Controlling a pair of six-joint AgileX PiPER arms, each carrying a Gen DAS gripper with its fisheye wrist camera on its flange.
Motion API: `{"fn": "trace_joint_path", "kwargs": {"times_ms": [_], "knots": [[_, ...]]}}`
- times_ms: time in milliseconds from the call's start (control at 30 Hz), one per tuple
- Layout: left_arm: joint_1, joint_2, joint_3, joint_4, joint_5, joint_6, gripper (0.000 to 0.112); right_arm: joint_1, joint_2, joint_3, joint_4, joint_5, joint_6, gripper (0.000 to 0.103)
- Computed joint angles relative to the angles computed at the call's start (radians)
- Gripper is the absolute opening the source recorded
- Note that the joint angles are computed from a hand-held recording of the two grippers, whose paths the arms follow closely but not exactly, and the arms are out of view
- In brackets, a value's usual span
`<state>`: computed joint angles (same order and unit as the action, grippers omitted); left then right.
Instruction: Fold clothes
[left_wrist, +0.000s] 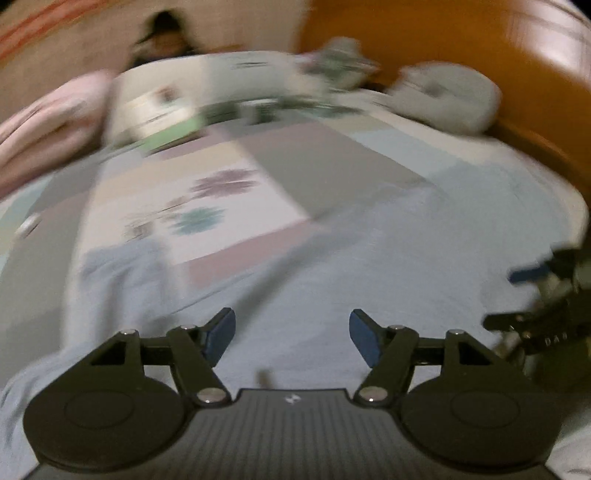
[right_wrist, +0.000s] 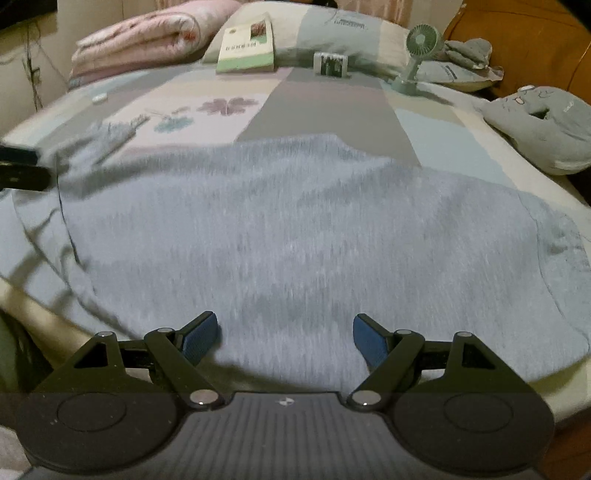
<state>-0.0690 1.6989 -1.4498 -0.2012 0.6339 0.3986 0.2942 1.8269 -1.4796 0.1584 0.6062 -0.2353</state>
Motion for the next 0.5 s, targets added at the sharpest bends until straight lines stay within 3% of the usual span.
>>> {"fn": "trace_joint_path", "kwargs": {"times_ms": [133,233,300,500], "knots": [[-0.091,0.032,0.057,0.089,-0.057,0.054,0.07,-0.018,-0.051,0.073,0.038,-0.021,-0.059,0.086],[-0.12,0.042,0.09,0.263,-0.056,-0.069,0.071,-0.043,-0.087,0.107,0.093,-0.017,-0.122,0.086],[-0.09,0.019,0.118,0.219,-0.061,-0.047,0.072,-0.066,-0.103,0.111,0.114,-0.017,-0.138,0.086],[-0.08,0.012,0.061,0.362,-0.011,-0.202,0.071,-0.107,-0.109,0.084,-0.01,-0.053,-0.003,0.086]]}}
